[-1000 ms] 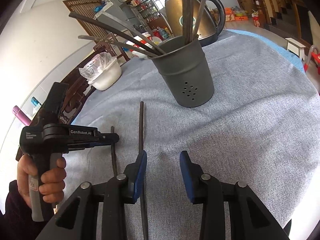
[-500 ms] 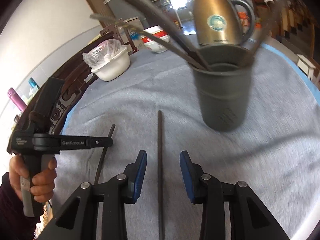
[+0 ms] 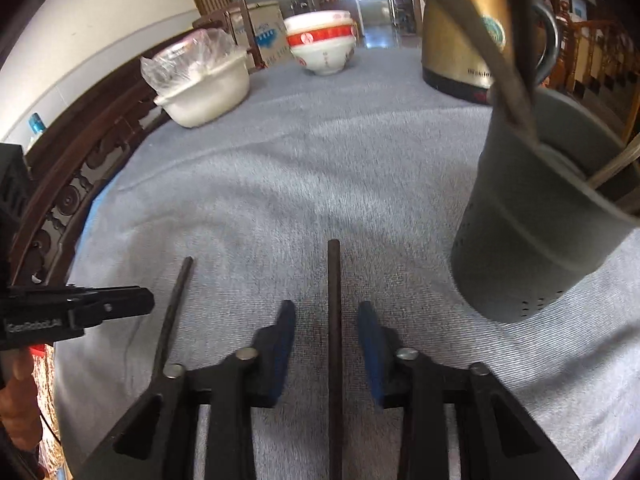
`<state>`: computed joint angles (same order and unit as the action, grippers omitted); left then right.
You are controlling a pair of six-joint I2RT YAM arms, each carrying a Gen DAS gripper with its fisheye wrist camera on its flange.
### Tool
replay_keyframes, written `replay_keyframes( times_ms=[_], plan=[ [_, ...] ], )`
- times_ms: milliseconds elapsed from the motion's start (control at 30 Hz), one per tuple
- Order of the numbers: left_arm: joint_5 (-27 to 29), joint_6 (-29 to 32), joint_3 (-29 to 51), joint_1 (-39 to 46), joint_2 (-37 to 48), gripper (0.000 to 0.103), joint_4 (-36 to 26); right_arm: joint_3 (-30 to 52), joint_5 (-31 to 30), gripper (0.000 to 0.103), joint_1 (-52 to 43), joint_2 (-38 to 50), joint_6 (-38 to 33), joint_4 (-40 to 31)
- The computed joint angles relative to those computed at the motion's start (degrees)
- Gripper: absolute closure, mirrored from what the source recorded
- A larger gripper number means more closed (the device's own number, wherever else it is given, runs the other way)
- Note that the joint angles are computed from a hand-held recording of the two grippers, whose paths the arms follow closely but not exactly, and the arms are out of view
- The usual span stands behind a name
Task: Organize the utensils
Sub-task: 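Lift both held chopsticks off the cloth toward the grey cup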
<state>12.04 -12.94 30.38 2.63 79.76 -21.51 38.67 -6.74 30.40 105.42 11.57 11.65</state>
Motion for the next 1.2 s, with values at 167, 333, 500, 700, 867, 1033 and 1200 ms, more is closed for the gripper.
replay_keyframes(
  times_ms=[167,333,500,700,867,1033,1200],
  plan=[
    [0.5,-1.3,1.9,-1.0,3.1,0.071,0.6,-1.4,1.1,0.095,0.1,-0.9,-0.6,1.2],
    [0.8,-3.1,4.4,-2.7,7.8,0.068,1.3,-4.4,-1.2,0.095,-1.5,-4.0,0.1,1.9],
    [-2.4,-4.7,5.5,-5.7,9.3,0.069,3.0,-5.3,-1.6,0.095,-2.1,-6.0,0.9,0.7],
    [-5.6,-4.7,6.3,-9.3,10.8,0.095,4.1,-2.5,2.5,0.093,-0.6,-3.4,0.9,-1.8],
    [-6.4,-3.6,6.3,-12.2,10.7,0.094,4.0,0.6,5.5,0.092,1.6,-2.1,-0.7,-6.3],
    [-5.1,-1.9,6.0,-9.5,9.4,0.093,2.3,3.0,8.1,0.092,3.0,-0.5,-1.6,-7.7],
    [-3.6,-1.1,5.7,-7.5,8.2,0.083,1.6,4.2,10.1,0.092,4.2,0.8,-2.5,-6.7]
  ],
)
